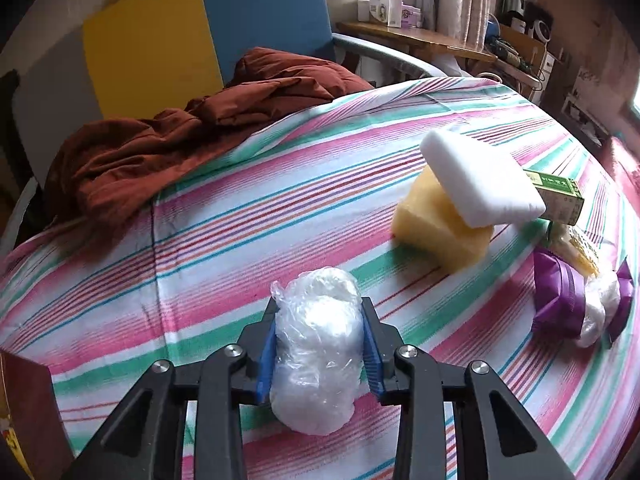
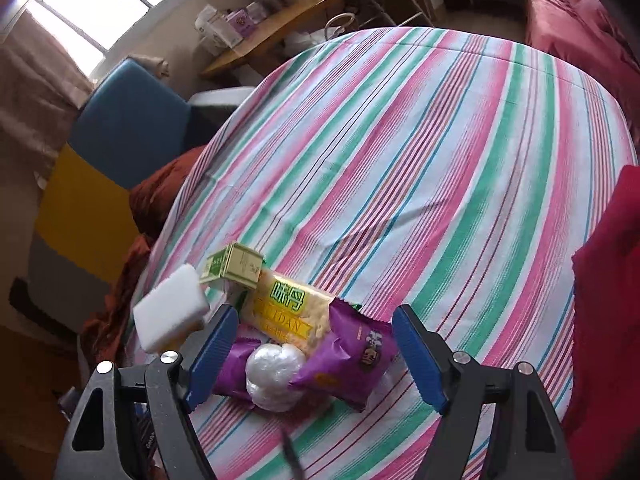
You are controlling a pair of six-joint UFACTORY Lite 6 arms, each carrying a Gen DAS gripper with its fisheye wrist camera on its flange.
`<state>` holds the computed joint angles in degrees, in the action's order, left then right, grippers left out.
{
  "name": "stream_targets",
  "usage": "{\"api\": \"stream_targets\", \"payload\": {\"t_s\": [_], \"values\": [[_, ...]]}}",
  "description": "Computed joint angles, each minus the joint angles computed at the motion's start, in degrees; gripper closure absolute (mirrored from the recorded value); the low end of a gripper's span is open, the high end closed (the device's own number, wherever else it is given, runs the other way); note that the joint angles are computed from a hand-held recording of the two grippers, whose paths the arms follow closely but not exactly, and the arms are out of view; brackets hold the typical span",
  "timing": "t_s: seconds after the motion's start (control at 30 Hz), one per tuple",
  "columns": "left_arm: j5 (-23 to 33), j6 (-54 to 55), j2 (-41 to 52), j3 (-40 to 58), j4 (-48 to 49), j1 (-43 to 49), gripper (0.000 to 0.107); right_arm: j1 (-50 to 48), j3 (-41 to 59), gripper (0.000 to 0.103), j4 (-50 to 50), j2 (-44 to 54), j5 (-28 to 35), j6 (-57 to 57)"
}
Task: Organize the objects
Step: 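Grasp the plastic-wrapped white bundle with the left tool while the right tool grasps the purple packet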
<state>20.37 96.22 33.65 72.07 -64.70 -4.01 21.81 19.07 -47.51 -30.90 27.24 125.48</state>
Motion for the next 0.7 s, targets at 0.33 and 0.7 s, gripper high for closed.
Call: {"api": "stream_targets", "payload": {"t_s": [0.33,0.7], "values": [[-0.6,5.7,-7.0,-9.8,-4.0,3.6,0.07,2.3,7.4,0.022,-7.1,11.3,-12.3,-6.0],[5.0,26.1,-17.7,-25.9,-18.3,14.5,0.07,1.6,24.4,0.029,15.0,30.5,-8.9,-36.0]]}}
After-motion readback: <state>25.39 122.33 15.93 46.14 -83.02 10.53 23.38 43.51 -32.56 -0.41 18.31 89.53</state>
